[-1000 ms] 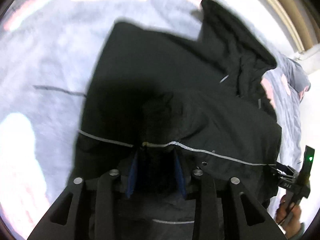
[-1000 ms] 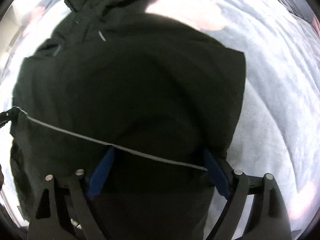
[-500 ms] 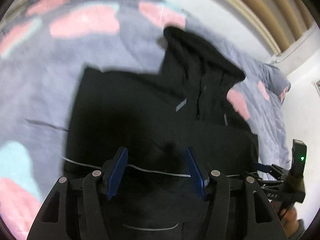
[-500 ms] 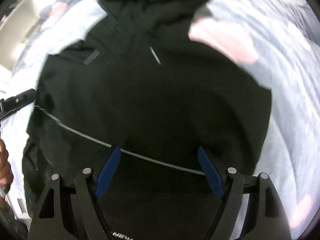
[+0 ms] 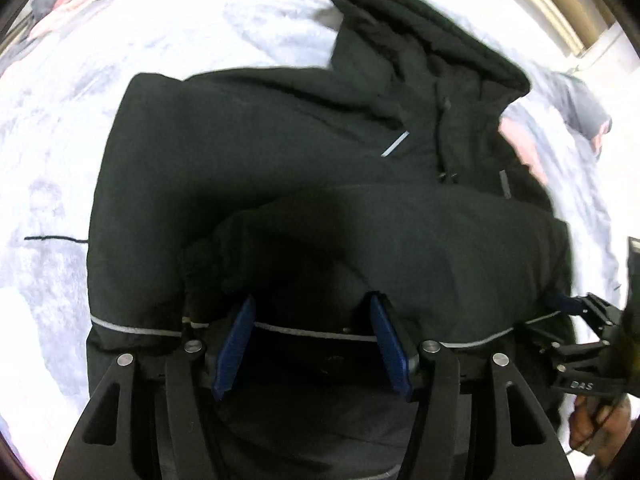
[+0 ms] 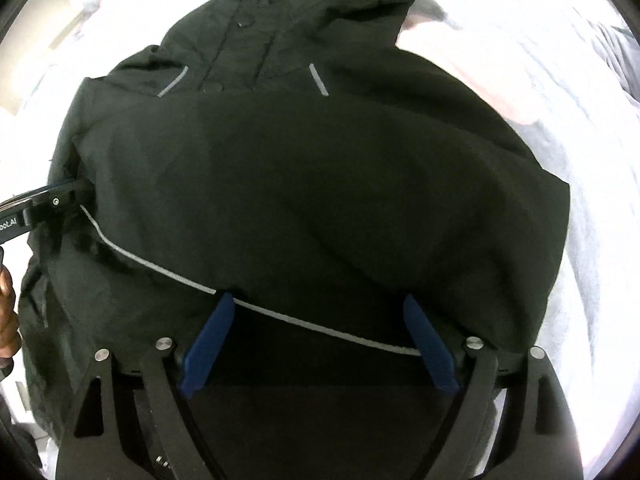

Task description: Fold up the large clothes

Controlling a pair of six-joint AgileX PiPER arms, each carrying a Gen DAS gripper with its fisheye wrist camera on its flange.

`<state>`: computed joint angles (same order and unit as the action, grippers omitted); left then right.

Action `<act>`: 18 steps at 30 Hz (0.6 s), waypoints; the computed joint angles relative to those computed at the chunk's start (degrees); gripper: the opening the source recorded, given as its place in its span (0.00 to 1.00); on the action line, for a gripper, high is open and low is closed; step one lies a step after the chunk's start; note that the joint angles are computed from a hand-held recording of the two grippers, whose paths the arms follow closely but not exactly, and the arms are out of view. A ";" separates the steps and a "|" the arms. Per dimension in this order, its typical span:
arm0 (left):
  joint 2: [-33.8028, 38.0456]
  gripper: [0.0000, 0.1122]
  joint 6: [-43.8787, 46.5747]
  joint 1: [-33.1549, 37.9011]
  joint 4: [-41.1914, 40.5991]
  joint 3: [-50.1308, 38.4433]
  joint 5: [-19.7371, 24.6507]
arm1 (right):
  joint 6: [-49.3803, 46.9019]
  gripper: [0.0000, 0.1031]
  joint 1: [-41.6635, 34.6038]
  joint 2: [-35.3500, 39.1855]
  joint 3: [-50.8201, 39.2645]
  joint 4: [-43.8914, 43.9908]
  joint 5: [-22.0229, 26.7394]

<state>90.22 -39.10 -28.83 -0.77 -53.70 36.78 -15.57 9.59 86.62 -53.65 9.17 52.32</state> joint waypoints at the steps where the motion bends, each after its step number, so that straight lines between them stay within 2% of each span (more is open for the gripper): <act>1: -1.21 0.55 0.51 0.38 -0.63 -0.35 0.65 | -2.33 0.82 -2.18 -0.22 -1.83 2.64 2.91; 4: -3.93 0.55 -1.73 0.09 3.20 -4.23 3.45 | -7.71 0.81 -8.69 -0.27 -7.90 9.62 8.66; 6: -3.96 0.55 -2.09 0.78 5.72 -9.33 5.78 | -7.65 0.81 -10.52 1.32 -13.42 10.29 9.53; 8: -2.64 0.55 2.38 4.40 3.88 -14.27 5.58 | -7.39 0.81 -11.99 4.23 -19.84 11.12 9.82; 12: 6.24 0.55 6.58 8.07 4.11 -28.40 7.16 | -4.34 0.81 -12.13 11.56 -32.53 10.63 9.54; 15: 12.07 0.55 9.61 9.66 3.21 -37.40 8.70 | -3.33 0.81 -12.20 15.97 -37.99 11.58 8.21; 18: 18.11 0.55 12.38 10.98 0.62 -45.75 9.91 | -0.68 0.81 -12.44 22.58 -47.39 11.44 10.25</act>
